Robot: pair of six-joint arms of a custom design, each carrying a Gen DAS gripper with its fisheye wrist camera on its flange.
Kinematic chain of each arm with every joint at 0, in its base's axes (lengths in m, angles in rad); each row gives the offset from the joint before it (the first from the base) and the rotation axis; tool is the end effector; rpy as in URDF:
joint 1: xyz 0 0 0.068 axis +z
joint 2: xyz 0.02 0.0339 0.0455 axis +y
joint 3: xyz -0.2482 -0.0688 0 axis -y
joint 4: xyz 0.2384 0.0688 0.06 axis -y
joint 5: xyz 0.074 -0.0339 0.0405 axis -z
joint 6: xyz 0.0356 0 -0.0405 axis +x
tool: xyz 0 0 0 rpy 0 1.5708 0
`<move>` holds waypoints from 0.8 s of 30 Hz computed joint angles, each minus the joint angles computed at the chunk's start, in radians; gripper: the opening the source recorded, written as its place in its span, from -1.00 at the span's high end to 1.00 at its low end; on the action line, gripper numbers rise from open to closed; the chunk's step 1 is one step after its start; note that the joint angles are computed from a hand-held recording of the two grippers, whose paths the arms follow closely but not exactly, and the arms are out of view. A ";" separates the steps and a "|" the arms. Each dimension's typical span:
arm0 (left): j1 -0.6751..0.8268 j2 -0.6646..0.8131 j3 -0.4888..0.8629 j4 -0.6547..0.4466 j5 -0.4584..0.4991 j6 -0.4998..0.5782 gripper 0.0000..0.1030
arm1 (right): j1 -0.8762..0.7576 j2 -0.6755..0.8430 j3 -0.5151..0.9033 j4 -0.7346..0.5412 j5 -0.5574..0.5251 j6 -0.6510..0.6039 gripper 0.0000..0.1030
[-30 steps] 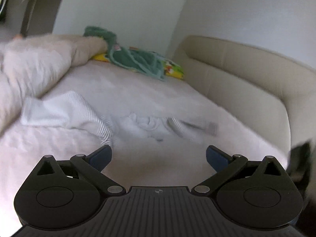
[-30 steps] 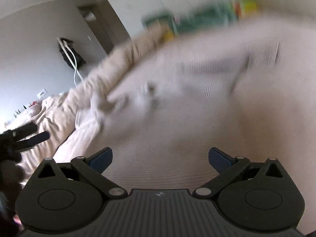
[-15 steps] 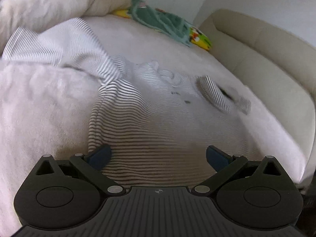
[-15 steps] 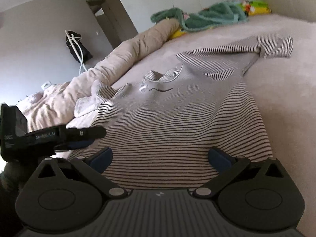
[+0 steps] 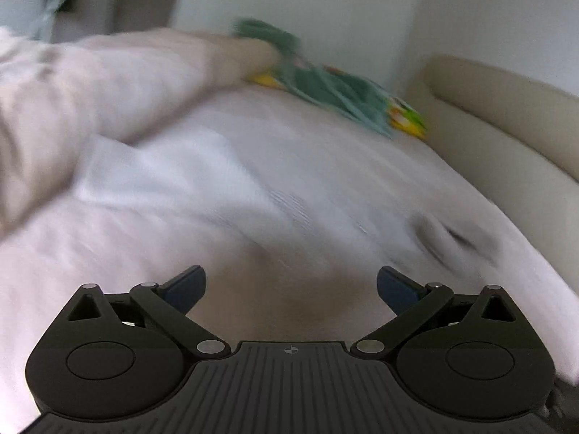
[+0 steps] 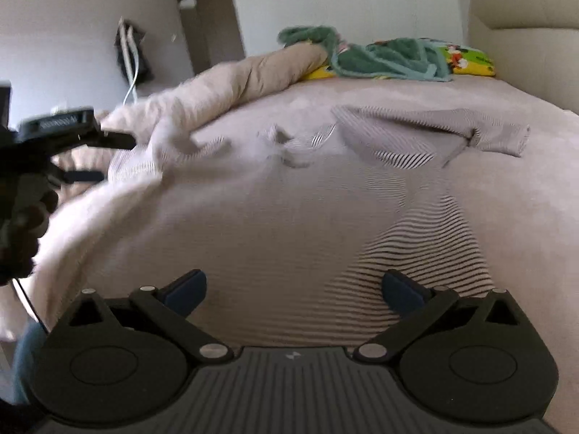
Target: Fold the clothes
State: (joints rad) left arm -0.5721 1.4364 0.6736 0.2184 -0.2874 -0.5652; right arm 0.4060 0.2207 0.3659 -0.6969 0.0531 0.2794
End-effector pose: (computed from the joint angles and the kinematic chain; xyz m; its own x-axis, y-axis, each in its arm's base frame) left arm 0.2518 -0.1502 0.1821 -0.5366 -0.2654 -0.8010 0.0331 0.9419 -0.3342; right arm 0.0911 0.0371 0.2043 -0.5602 0.0590 -0.8263 -0.2064 0.9561 0.2081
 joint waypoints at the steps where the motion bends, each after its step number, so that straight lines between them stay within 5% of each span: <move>1: 0.060 0.020 0.016 0.006 0.047 -0.031 -0.52 | 0.011 -0.009 0.000 0.005 0.017 0.020 -1.00; 2: 0.128 0.049 0.034 0.009 0.119 -0.075 0.21 | 0.025 -0.014 -0.001 0.014 0.038 0.036 -1.00; 3: 0.199 0.090 0.056 0.012 0.205 -0.129 0.29 | 0.046 -0.014 -0.006 0.028 0.067 0.044 -1.00; 4: 0.258 0.139 0.079 0.026 0.274 -0.185 0.19 | 0.066 -0.012 -0.011 0.042 0.095 0.051 -1.00; 6: 0.341 0.252 0.124 0.081 0.363 -0.312 -0.49 | 0.099 0.032 -0.017 0.073 0.135 0.055 -1.00; 9: 0.383 0.359 0.180 0.157 0.390 -0.405 -0.58 | 0.156 0.083 -0.034 0.108 0.202 0.062 -1.00; 13: 0.367 0.476 0.334 0.113 0.287 -0.459 -0.61 | 0.227 0.123 -0.053 0.154 0.290 0.050 -1.00; 14: 0.361 0.506 0.375 0.103 0.255 -0.450 -0.46 | 0.226 0.123 -0.054 0.155 0.289 0.052 -1.00; 17: 0.326 0.562 0.480 0.029 0.105 -0.358 0.61 | 0.223 0.122 -0.056 0.157 0.284 0.056 -1.00; 18: 0.312 0.556 0.482 0.019 0.050 -0.321 0.74 | 0.221 0.122 -0.056 0.159 0.282 0.055 -1.00; 24: 0.192 0.223 0.145 0.240 -0.249 -0.031 0.75 | 0.209 0.123 -0.059 0.168 0.269 0.051 -1.00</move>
